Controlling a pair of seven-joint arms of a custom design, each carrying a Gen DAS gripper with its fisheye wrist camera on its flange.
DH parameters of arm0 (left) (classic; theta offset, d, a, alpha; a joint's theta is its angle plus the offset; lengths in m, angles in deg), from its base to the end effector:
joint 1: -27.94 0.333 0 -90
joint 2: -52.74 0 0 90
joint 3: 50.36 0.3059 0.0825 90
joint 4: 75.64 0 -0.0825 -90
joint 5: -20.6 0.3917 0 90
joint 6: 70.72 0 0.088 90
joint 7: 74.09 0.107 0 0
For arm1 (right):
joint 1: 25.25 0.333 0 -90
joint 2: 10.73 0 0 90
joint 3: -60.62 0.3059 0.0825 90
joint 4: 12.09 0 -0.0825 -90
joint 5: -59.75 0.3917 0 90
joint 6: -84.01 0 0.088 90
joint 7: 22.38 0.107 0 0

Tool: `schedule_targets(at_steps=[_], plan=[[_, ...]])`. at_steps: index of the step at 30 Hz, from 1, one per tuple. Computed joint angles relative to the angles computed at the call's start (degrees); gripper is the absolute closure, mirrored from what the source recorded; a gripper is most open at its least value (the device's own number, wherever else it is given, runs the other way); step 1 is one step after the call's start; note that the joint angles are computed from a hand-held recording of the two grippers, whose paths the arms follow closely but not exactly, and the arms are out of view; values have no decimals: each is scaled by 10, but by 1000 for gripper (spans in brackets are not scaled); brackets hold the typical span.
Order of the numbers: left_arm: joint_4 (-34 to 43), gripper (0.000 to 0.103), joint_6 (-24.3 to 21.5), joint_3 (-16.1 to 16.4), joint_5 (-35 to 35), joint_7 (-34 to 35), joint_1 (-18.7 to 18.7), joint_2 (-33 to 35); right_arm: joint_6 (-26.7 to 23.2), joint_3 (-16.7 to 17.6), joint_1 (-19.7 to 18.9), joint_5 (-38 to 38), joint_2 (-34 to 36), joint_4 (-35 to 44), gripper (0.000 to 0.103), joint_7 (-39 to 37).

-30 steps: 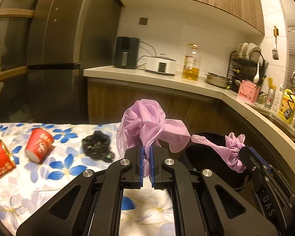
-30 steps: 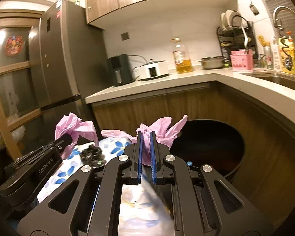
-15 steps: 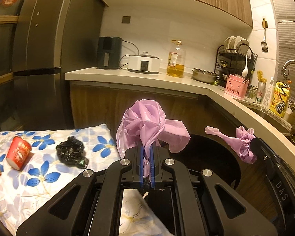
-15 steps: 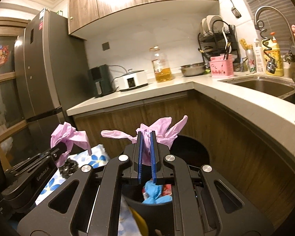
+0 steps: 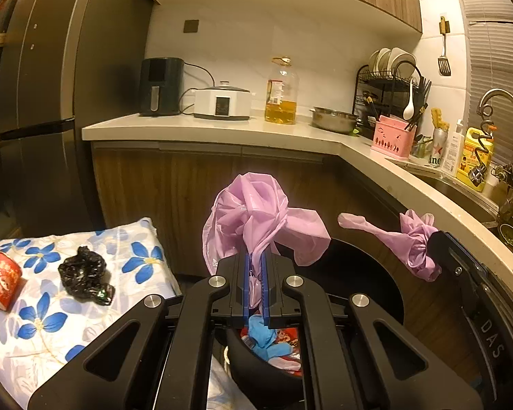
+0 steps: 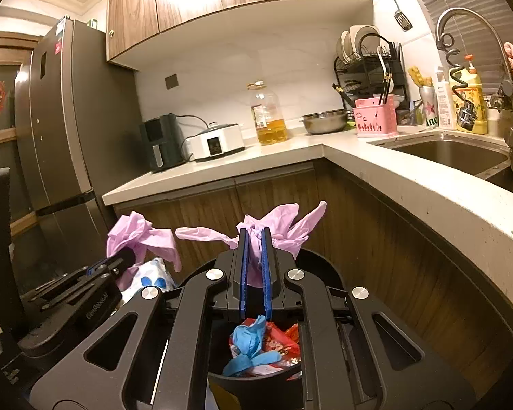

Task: Collect trash
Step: 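Carry both pink gloves over the black bin, then open both tools to drop the pink gloves into the bin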

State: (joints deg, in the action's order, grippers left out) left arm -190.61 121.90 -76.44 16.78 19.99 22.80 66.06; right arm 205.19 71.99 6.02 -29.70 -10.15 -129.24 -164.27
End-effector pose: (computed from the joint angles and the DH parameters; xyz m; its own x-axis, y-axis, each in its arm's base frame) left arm 0.5626 -0.3070 0.4797 -0.4979 -0.8626 0.0897 -0.3992 0.1361 -0.9067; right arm 0.4625 0.3630 0.4676 -0.3793 -0.8943 -0.2375 -0.1471 0.3117 -0.9387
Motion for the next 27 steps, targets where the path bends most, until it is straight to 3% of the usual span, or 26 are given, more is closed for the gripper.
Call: schedule_targets(at_steps=[6, 12, 15, 17, 20, 21, 23, 25, 27], plan=[[21, 98, -14, 15, -15, 14, -23, 16, 10, -4, -3, -4, 3, 3, 95, 1], [35, 98, -24, 9, -28, 37, -24, 29, 26, -9, -8, -7, 6, 4, 95, 1], [42, 97, -29, 31, -39, 50, -49, 33, 36, -12, -12, -5, 7, 5, 95, 1], [44, 97, -32, 20, -44, 59, -39, 37, 45, -14, -15, -4, 7, 4, 93, 4], [48, 88, -39, 22, -52, 70, -42, 40, 55, -16, -19, 4, 7, 3, 93, 1], [49, 80, -40, 24, -56, 73, -44, 41, 61, -17, -21, 5, 7, 2, 92, 4], [47, 72, -40, 2, -61, 83, -24, 43, 68, -19, -24, 10, 7, 2, 91, 4], [47, 62, -39, 25, -67, 86, -46, 42, 72, -20, -27, 14, 6, 0, 89, 2], [46, 58, -39, 16, -73, 89, -37, 42, 75, -20, -28, 14, 5, -2, 88, 4]])
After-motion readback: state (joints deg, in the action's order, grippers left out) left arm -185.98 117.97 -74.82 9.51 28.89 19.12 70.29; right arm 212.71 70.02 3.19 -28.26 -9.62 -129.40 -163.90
